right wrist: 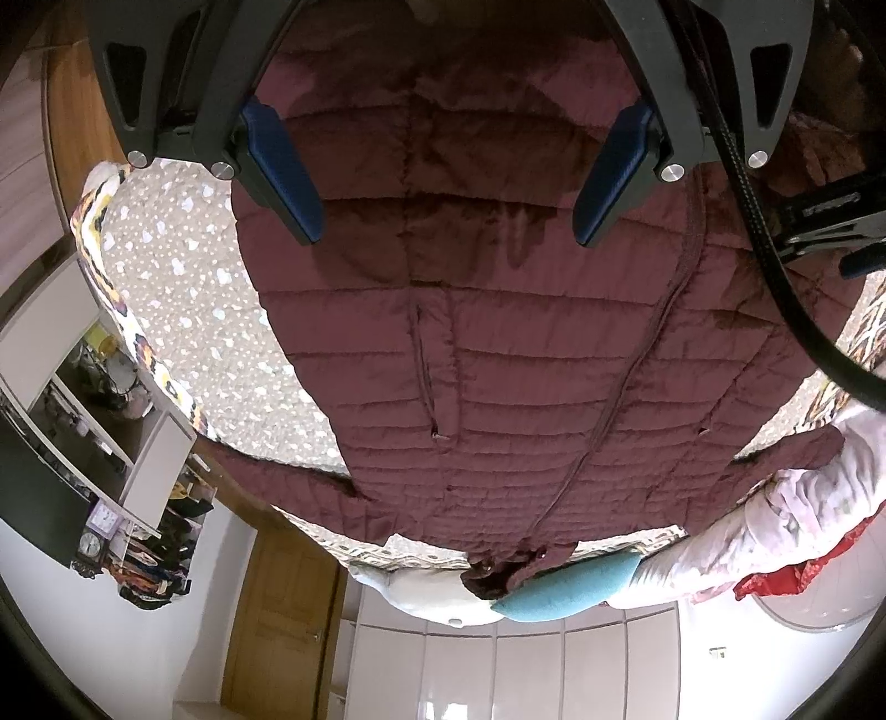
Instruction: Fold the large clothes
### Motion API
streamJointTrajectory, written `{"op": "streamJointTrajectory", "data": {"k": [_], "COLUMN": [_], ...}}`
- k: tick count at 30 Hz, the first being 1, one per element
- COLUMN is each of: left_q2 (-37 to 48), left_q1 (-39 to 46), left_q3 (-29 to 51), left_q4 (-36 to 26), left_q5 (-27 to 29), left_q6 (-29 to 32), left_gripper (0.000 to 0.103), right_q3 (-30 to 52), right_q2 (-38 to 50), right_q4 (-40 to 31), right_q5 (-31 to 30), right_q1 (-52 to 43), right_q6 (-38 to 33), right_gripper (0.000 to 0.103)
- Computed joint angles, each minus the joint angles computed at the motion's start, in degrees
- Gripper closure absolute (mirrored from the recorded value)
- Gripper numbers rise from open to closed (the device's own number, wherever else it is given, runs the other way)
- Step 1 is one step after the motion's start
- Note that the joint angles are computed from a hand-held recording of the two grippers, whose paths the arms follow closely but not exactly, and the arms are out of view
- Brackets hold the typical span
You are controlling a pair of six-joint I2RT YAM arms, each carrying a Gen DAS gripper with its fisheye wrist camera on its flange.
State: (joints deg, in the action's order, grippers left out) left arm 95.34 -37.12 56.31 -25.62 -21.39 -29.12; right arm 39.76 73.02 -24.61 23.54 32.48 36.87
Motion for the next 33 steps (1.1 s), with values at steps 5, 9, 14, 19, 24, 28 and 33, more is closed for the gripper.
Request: {"op": "streamJointTrajectory", "data": {"k": [5, 9, 14, 19, 24, 28, 33], "left_q2": [-10.7, -16.9, -21.8, -23.5, -20.1, -20.3, -20.4], "left_q1": [-6.3, -11.9, -18.5, -25.7, -33.5, -33.1, -27.6], "left_q3": [0.6, 4.3, 13.3, 25.7, 35.4, 32.1, 19.0], "left_q4": [-6.0, -11.9, -22.0, -31.3, -36.8, -32.3, -20.5], "left_q5": [-4.2, -10.2, -17.3, -21.5, -32.2, -30.9, -25.9], "left_q6": [-2.7, -3.8, -6.4, -6.6, -3.6, -2.6, -2.0], "left_gripper": [0.001, 0.001, 0.001, 0.001, 0.001, 0.001, 0.001], "right_q3": [0.0, 1.0, 5.9, 15.9, 29.8, 32.7, 21.1], "right_q2": [-5.6, -12.1, -20.3, -25.2, -25.9, -26.8, -26.4], "right_q4": [-4.2, -9.1, -17.9, -28.1, -37.1, -36.6, -26.7], "right_q5": [1.0, 3.2, 8.7, 15.7, 22.8, 22.9, 10.9], "right_q1": [1.3, 2.4, 5.9, 12.2, 18.6, 20.1, 10.5], "right_q6": [0.9, 1.7, 2.8, 3.2, 2.3, 2.7, 1.6], "right_gripper": [0.009, 0.009, 0.009, 0.009, 0.006, 0.003, 0.003]}}
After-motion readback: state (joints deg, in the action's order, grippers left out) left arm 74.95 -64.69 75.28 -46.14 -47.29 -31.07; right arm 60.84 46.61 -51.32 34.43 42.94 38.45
